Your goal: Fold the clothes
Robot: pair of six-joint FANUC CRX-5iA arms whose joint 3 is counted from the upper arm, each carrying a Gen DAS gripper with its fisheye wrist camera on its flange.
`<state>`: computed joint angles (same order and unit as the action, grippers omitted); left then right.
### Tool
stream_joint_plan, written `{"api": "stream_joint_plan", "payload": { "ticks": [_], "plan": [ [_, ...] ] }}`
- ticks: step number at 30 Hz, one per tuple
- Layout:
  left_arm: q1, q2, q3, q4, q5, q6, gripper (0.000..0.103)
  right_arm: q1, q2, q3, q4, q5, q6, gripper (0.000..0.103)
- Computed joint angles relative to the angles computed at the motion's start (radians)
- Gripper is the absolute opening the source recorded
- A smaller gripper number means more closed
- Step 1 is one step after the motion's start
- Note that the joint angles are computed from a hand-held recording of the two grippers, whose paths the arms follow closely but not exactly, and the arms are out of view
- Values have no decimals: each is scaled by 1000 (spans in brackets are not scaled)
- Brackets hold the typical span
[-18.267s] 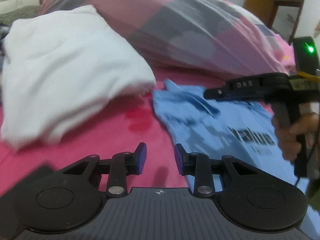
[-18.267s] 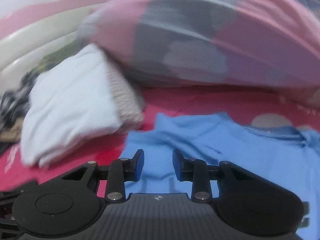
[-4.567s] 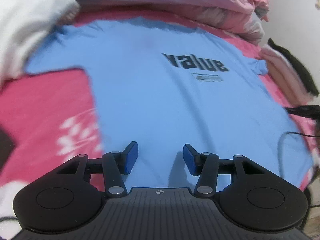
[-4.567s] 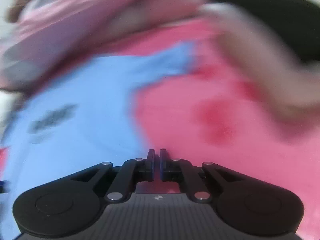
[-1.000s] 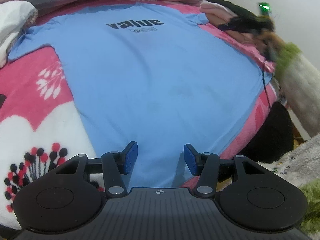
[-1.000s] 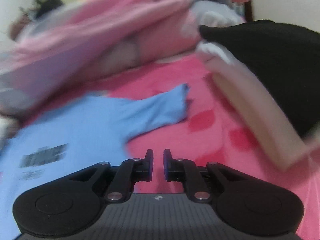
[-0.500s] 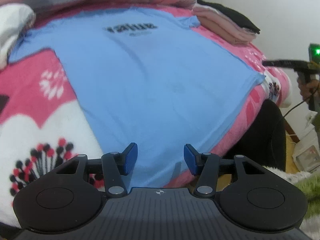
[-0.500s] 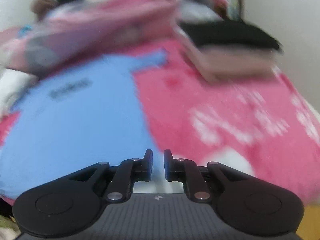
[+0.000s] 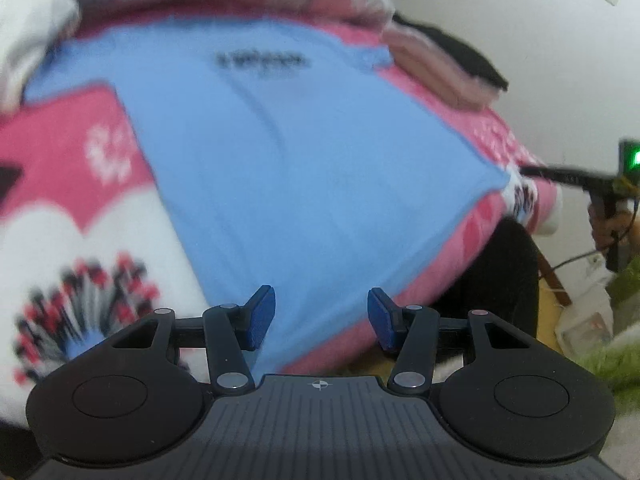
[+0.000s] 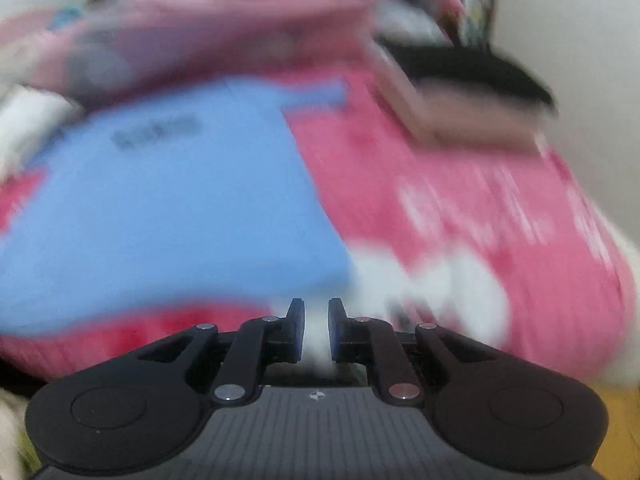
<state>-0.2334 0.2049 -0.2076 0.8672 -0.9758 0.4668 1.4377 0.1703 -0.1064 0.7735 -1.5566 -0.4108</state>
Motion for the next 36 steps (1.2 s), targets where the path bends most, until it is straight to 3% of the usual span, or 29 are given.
{"api": "stream_joint_plan", "payload": {
  "ticks": [4, 7, 9, 10, 13, 15, 18, 20, 22, 25, 28, 30, 32, 36],
  "plan": [
    [-67, 5, -6, -8, 107, -24, 51, -135, 66, -6, 215, 267, 113, 13],
    [-90, 27, 2, -80, 108, 25, 51, -198, 131, 29, 160, 451, 190, 13],
    [-70, -3, -52, -58, 102, -11, 51, -165, 167, 51, 108, 436, 212, 14],
    [-46, -4, -46, -70, 52, 15, 51, -137, 177, 46, 116, 415, 184, 15],
    [19, -9, -35, -76, -34, 88, 51, -100, 152, 95, 14, 428, 298, 16],
    [41, -22, -49, -32, -13, 79, 51, -116, 152, 148, -37, 432, 410, 16],
    [48, -36, -61, 19, 47, 80, 51, -202, 214, 227, 79, 481, 396, 16],
    [51, -44, -62, 35, 73, 90, 51, -295, 264, 268, 141, 636, 329, 17],
    [60, -54, -68, 38, 92, 101, 51, -357, 364, 391, 97, 707, 369, 16],
    [76, -68, -75, 32, 122, 120, 51, -375, 537, 626, -50, 655, 497, 18],
    [98, -69, -86, 67, 150, 100, 51, -319, 647, 762, 9, 582, 546, 19],
    [106, -56, -81, 95, 167, 90, 51, -307, 596, 710, -73, 739, 544, 18],
    [109, -42, -75, 116, 185, 87, 51, -302, 580, 701, -120, 788, 628, 17],
    [110, -37, -90, 179, 216, 56, 51, -342, 657, 820, 19, 587, 503, 17]
  ]
}}
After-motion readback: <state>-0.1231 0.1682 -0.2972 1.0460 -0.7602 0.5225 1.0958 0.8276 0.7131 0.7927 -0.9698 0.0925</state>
